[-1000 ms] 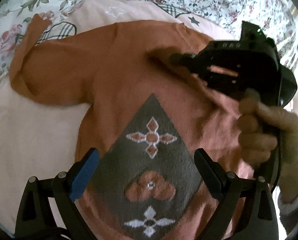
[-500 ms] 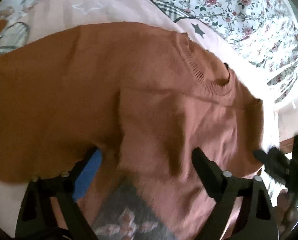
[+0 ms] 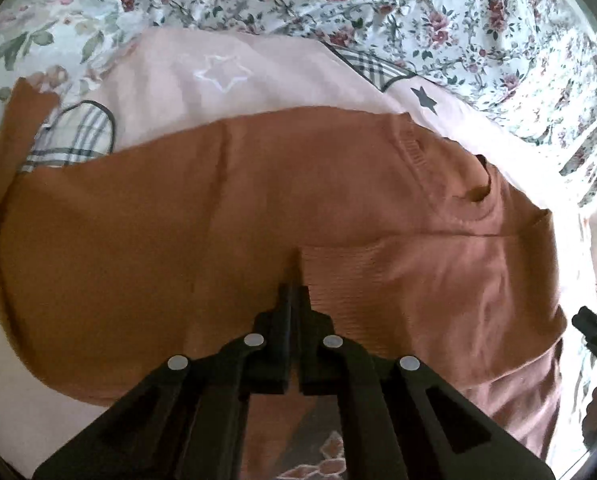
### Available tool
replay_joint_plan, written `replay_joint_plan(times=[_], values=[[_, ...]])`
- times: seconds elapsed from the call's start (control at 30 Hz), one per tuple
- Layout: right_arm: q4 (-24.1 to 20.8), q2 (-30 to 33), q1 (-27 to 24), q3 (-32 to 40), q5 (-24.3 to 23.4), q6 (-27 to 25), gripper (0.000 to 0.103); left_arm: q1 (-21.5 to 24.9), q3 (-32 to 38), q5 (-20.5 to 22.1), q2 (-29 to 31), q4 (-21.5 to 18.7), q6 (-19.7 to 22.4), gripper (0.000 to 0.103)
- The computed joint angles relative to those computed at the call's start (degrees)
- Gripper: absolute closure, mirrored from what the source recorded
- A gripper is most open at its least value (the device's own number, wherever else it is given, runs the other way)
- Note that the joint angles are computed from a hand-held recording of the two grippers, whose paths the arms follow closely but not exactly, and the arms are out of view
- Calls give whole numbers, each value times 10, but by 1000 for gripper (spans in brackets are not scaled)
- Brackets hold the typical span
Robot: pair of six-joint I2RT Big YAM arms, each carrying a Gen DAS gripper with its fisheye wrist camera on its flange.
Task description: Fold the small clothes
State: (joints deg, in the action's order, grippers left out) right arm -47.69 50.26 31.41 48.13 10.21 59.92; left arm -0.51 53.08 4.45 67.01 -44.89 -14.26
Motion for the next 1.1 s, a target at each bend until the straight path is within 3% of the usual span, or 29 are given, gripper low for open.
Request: replay_joint_plan(times=[0.07,0.13,0.2,0.23,0.27,0.33,0.4,0.43,0.47,0.5,0.53,0.63,0.73,0.8,0.87,1.1], values=[[5,5,-19,0,-7,-23,69,5,-3,-14,-6,4,-13,103],[-2,21,-34,13,-9,-44,65,27,-3,50,-6,5,-20,103],[10,29,-45,21,-20,-59,65,36,5,126,9,-16,-14,86],[11,28,-45,22,-19,-63,64,30,10,134,13,-24,-8,64],[13,30,-42,25,-15,-68,64,16,14,119,18,-36,0,36],[17,33,-37,28,-13,-72,62,-3,15,92,22,-37,-1,24],[28,38,-35,24,-24,-66,62,-15,20,87,41,-36,-5,27],[29,37,-35,22,-27,-64,62,-21,25,85,55,-35,-7,38],[31,40,-33,20,-30,-59,62,-24,25,86,61,-31,-2,70],[34,41,-33,18,-31,-55,62,-28,24,85,64,-29,2,93],[36,40,-33,15,-33,-51,62,-32,25,85,68,-28,5,100],[37,31,-34,10,-29,-48,62,-44,15,62,40,-3,5,101],[27,19,-40,7,-17,-55,62,-22,4,44,0,-1,-3,102],[21,15,-50,3,-13,-59,62,-3,1,24,7,-9,-1,102],[18,20,-60,2,-19,-63,62,21,-5,44,8,-8,-7,102],[31,72,-74,17,-37,-106,60,15,-12,20,-3,0,-18,102]])
